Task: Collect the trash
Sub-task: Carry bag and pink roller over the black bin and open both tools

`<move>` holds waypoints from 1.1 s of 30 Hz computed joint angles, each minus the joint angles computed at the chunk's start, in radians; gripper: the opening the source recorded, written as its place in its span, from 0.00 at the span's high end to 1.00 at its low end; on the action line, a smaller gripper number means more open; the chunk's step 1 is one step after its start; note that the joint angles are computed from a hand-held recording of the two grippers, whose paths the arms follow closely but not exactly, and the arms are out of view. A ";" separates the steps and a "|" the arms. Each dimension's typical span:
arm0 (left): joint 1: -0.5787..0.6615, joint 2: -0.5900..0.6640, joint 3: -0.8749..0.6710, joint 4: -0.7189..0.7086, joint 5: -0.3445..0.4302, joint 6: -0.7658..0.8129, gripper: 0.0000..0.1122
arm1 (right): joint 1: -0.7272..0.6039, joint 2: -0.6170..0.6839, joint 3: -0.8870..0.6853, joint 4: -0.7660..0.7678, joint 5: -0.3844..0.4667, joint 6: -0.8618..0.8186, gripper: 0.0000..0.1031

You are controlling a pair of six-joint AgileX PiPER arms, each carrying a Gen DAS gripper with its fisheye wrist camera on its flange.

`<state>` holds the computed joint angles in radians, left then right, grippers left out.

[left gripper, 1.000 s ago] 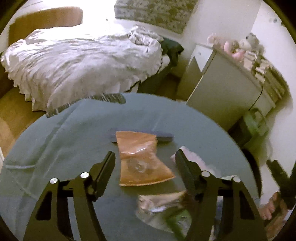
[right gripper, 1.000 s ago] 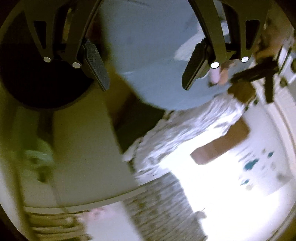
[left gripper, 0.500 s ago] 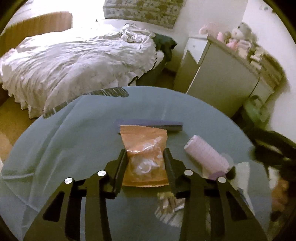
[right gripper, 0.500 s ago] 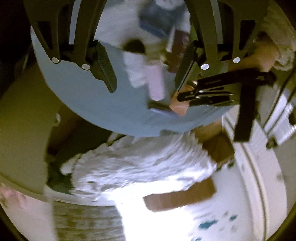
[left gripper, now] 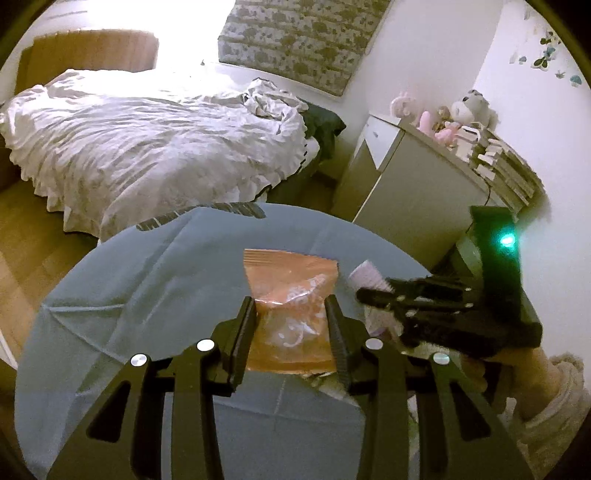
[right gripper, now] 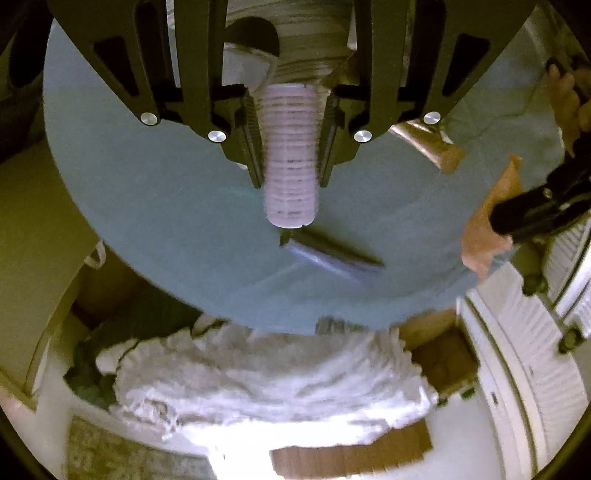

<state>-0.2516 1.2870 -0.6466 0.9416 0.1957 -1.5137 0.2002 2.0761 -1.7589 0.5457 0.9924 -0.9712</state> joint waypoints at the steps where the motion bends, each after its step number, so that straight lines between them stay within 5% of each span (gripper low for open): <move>1: -0.013 -0.001 -0.004 0.021 0.004 -0.027 0.66 | -0.029 -0.021 0.020 0.062 -0.002 -0.036 0.72; 9: -0.167 0.066 -0.133 0.111 0.062 -0.124 0.66 | -0.334 -0.114 0.078 0.436 0.101 -0.187 0.72; 17: -0.328 0.324 -0.453 0.114 0.090 -0.108 0.66 | -0.663 -0.070 0.068 0.597 0.078 -0.257 0.72; 25: -0.410 0.650 -0.897 -0.267 0.098 0.285 0.66 | -0.815 0.110 -0.118 0.633 0.101 -0.137 0.72; 33: -0.454 0.961 -1.380 -0.667 0.259 0.725 0.66 | -0.871 0.218 -0.246 0.661 0.121 -0.058 0.72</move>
<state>-0.7053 2.2482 -2.0268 0.2744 0.4550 -0.7883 -0.6707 2.2940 -2.0051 1.2064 1.1129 -1.0293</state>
